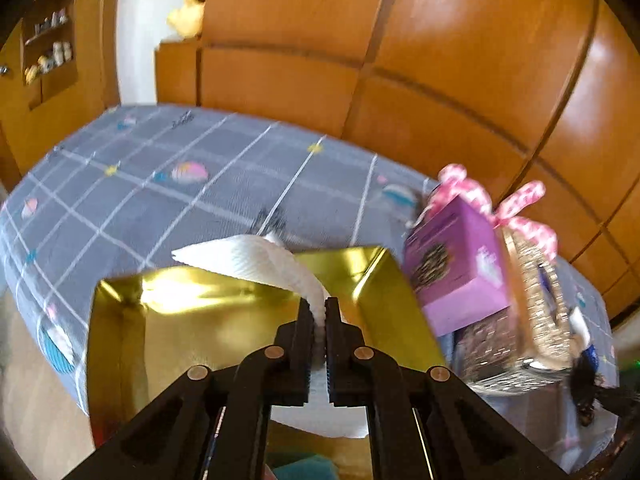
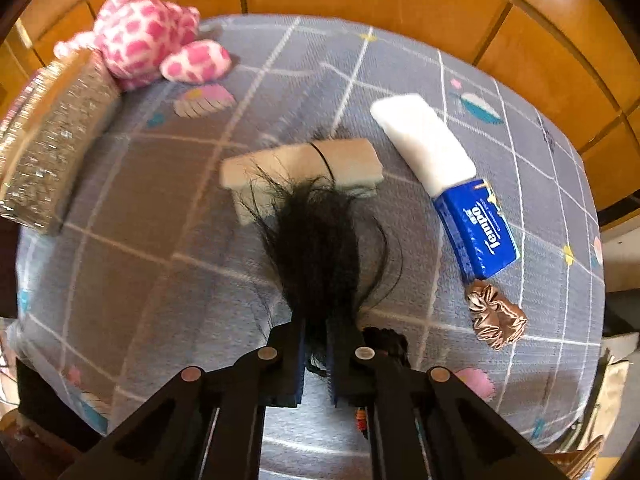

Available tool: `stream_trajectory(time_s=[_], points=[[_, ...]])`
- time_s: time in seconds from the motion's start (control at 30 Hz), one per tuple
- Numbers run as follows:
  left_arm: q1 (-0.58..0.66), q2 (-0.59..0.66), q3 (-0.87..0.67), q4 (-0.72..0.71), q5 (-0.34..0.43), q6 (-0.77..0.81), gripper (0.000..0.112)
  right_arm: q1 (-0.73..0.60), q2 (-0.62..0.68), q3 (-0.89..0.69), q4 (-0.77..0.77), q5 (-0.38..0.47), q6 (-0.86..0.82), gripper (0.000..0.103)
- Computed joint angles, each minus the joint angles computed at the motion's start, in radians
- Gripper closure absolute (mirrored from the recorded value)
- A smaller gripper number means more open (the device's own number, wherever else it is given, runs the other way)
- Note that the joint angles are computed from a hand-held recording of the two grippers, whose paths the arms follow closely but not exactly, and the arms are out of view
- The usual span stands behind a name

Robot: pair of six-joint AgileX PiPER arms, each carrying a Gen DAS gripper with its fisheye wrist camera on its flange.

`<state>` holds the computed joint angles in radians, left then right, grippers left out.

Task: Organize soft objects
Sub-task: 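Lower the white paper towel into the gold tray and open the left tool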

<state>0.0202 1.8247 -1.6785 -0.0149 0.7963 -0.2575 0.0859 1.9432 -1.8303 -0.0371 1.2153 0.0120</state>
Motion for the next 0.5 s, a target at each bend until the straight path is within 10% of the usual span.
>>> stream_trajectory(time_s=[0.13,0.5], points=[[0.009,-0.008,0.061,-0.026,-0.028,-0.008,0.055,-0.004,-0.093,0.106,0.067,-0.070,0.008,0.098],[-0.023,-0.148,0.120,-0.001,-0.096,0.021,0.054,-0.010,-0.135,0.078,0.282,-0.160,-0.057,0.098]])
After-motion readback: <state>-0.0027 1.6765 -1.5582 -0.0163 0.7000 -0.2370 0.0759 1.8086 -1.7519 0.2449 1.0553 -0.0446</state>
